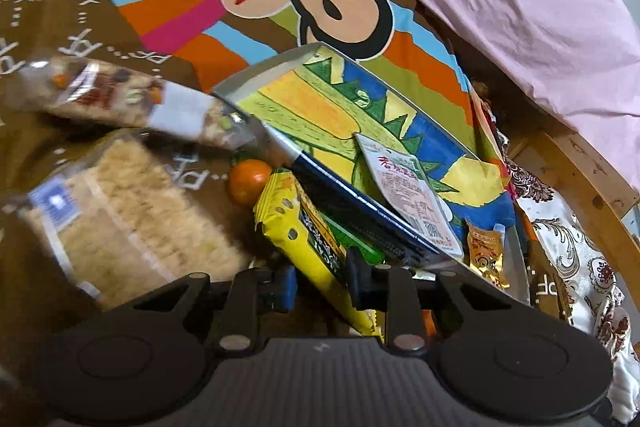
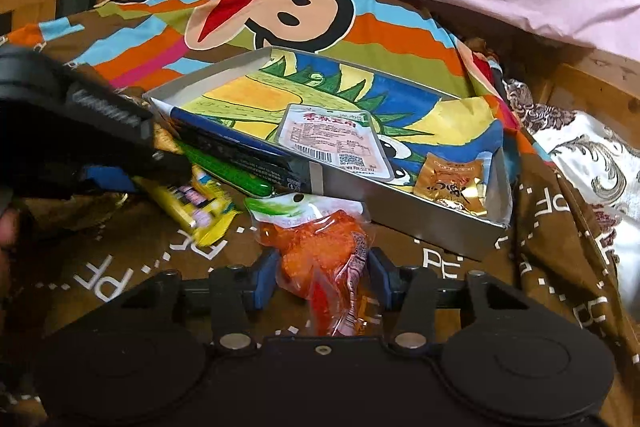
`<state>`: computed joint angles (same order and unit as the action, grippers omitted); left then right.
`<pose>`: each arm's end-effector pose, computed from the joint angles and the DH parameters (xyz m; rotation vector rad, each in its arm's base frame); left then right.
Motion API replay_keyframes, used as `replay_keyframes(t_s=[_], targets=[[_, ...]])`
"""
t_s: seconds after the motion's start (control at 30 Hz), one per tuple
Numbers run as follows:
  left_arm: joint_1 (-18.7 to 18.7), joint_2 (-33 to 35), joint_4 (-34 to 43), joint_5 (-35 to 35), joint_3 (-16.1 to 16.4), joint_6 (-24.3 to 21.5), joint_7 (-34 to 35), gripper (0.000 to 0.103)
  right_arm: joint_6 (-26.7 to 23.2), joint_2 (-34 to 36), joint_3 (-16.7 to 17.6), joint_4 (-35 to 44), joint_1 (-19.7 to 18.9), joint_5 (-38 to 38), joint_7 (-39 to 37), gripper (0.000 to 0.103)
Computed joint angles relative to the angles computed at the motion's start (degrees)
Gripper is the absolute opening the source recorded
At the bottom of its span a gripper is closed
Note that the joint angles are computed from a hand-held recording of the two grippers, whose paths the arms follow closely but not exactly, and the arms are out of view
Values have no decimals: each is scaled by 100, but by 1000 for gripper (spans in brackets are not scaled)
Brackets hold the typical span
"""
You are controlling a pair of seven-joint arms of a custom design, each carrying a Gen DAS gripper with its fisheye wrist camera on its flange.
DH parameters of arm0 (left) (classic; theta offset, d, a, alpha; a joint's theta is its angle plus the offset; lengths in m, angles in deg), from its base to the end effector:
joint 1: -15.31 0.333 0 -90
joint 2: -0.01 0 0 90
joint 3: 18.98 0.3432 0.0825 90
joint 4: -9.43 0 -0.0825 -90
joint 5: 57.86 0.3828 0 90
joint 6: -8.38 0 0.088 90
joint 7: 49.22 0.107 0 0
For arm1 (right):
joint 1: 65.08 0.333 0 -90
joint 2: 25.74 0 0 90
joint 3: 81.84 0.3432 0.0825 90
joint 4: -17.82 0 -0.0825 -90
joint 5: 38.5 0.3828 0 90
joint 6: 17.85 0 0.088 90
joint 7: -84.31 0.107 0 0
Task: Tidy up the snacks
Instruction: 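Move the left tool to the yellow snack bar while the right tool approaches the orange spicy-strip packet, then grasp and lift the yellow bar with the left tool while the right tool grasps the orange packet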
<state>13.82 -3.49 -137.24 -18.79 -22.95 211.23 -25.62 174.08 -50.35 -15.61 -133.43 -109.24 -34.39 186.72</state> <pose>0.4622 -0.1222 0.4288 -2.0734 1.5446 -1.3347 0.4234 0.1907 0.4369 -1.8594 1.4529 -0.9395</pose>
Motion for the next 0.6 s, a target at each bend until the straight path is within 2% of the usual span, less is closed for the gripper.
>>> replay_keyframes(t_s=[0.17, 0.27, 0.33, 0.5, 0.6], targets=[[-150, -594, -379, 196, 148, -260, 178, 20, -23, -459, 128, -103, -29, -98, -27, 49], [-694, -830, -461, 846, 771, -402, -123, 17, 149, -647, -46, -291, 225, -104, 16, 49], [-816, -948, -577, 903, 902, -421, -152, 17, 230, -728, -216, -409, 460, -52, -24, 49], [-701, -1238, -897, 414, 712, -447, 242, 16, 432, -1177, -447, -608, 782, 242, -46, 49], [-935, -1368, -973, 327, 936, -516, 417, 15, 660, -1394, -461, -697, 814, 471, -34, 49]])
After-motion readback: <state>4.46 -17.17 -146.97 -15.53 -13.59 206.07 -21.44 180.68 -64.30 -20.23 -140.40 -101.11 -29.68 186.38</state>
